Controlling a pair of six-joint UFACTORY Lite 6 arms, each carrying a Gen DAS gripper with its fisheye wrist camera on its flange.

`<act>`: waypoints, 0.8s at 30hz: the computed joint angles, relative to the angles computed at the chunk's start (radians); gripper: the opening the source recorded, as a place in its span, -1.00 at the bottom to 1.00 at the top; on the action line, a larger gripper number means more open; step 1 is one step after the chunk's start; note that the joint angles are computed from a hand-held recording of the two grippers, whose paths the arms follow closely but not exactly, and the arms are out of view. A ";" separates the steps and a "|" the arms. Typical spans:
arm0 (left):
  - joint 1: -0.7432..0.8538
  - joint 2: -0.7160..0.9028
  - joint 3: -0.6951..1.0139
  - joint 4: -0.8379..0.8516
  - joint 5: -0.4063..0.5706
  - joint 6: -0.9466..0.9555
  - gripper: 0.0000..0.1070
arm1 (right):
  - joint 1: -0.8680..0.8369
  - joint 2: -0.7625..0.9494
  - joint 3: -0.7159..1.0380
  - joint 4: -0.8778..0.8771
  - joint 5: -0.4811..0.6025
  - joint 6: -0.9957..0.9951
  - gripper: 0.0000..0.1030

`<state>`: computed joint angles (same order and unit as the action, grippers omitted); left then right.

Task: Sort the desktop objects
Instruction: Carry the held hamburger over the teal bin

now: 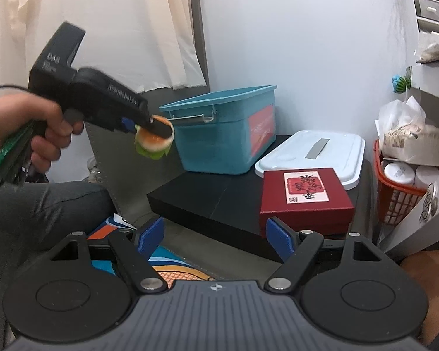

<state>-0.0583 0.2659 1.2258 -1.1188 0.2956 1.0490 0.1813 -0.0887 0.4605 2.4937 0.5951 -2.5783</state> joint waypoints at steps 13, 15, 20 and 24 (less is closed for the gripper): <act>-0.036 0.022 0.216 0.500 0.063 -0.453 -0.45 | 0.018 -0.041 -0.024 0.054 0.002 -0.011 0.64; -0.039 0.044 0.262 0.567 0.089 -0.509 -0.45 | 0.015 -0.053 -0.028 0.053 0.003 -0.008 0.64; -0.034 0.095 0.373 0.653 0.144 -0.595 -0.45 | 0.015 -0.066 -0.034 0.047 -0.006 0.009 0.64; -0.031 0.154 0.490 0.698 0.186 -0.652 -0.45 | 0.024 -0.067 -0.035 0.071 -0.015 -0.003 0.64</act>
<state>-0.0897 0.4198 1.7156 -0.4206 0.4815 0.3974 0.2055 -0.1558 0.4254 2.5649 0.5799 -2.5814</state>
